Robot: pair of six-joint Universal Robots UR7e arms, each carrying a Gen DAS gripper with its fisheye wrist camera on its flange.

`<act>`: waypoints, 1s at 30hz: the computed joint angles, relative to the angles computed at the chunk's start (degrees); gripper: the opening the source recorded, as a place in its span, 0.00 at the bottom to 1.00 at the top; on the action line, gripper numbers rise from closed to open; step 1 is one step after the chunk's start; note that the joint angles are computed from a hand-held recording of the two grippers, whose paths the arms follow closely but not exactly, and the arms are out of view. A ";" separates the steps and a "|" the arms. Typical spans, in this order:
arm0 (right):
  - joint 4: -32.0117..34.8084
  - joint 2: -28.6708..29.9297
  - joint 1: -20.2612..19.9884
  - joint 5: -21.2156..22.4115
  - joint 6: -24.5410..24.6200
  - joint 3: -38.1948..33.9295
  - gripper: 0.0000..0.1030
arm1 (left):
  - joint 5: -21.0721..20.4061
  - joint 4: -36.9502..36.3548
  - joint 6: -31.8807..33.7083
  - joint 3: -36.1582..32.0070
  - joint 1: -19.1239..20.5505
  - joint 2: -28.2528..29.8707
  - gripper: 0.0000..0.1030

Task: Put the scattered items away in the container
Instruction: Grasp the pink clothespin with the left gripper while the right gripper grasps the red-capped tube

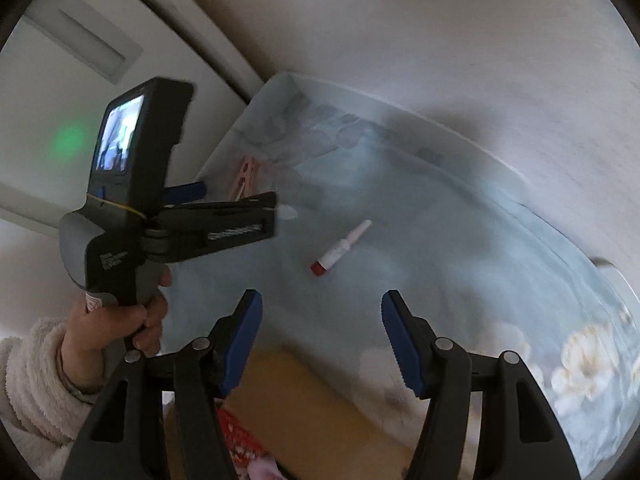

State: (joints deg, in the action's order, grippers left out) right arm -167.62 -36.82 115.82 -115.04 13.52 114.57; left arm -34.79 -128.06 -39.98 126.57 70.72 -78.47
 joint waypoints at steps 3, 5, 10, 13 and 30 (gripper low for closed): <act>3.48 2.00 -0.39 -0.15 -0.67 -2.71 0.57 | 0.44 1.26 -0.87 -0.91 0.53 1.10 0.83; 4.77 2.78 -0.81 0.44 -1.14 -3.70 0.56 | -0.12 0.73 -1.10 -1.14 1.17 1.17 0.83; 6.40 3.96 -1.54 1.17 -1.72 -4.99 0.56 | -1.71 -1.69 -1.06 -1.13 2.34 0.92 0.83; 7.22 4.56 -1.64 0.64 -2.00 -5.95 0.57 | -3.54 -3.33 -0.58 -0.87 3.29 0.17 0.79; 15.80 8.20 -2.87 -3.39 3.19 -11.48 0.26 | -5.83 -4.04 0.49 2.82 4.78 -6.10 0.34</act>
